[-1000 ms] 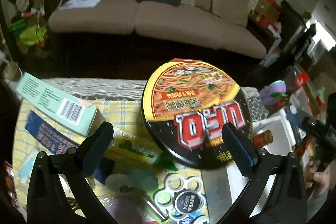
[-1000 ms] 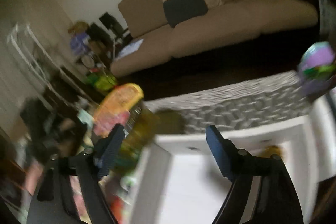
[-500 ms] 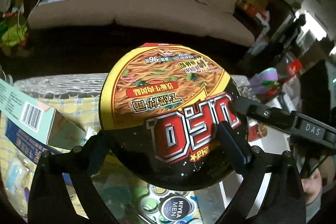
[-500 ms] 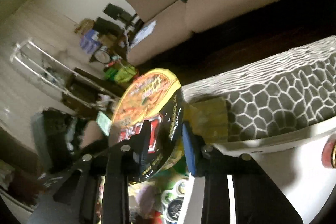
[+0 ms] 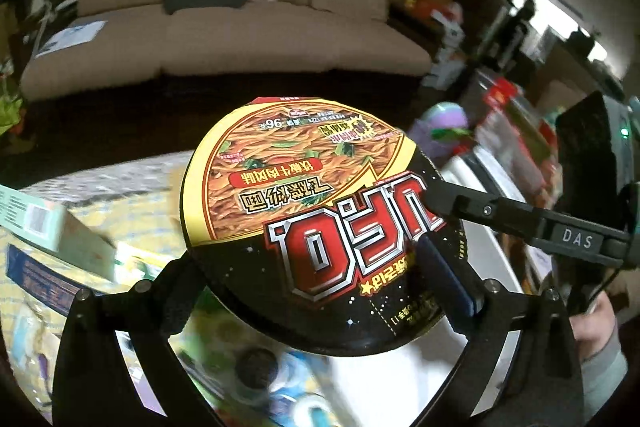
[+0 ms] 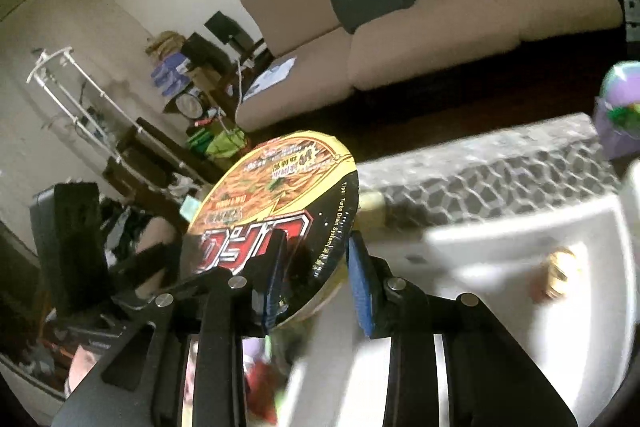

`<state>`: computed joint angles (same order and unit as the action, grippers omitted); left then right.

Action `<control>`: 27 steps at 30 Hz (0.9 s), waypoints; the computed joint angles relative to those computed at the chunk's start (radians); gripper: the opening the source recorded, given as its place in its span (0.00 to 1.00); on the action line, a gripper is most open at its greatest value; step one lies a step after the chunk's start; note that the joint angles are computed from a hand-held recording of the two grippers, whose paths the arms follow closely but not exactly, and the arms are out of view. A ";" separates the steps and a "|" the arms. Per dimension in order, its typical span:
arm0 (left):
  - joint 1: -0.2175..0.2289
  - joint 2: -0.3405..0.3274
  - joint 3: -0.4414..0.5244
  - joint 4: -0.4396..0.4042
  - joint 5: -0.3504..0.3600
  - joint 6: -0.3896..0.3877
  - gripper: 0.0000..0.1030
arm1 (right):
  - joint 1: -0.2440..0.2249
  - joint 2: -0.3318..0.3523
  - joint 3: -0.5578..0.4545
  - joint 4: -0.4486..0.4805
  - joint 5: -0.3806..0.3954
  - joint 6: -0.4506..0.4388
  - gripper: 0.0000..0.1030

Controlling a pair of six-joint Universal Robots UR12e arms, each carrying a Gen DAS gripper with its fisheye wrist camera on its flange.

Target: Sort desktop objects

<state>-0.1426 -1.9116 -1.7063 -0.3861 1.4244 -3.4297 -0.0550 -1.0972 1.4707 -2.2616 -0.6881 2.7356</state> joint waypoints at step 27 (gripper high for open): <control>-0.120 -0.114 0.040 -0.156 0.068 -0.045 0.98 | -0.090 0.122 0.028 0.080 -0.093 0.083 0.33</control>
<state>-0.2628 -2.0251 -1.6658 -0.5418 1.4929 -3.4744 -0.1454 -0.9751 1.4985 -2.1820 -0.7809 2.8183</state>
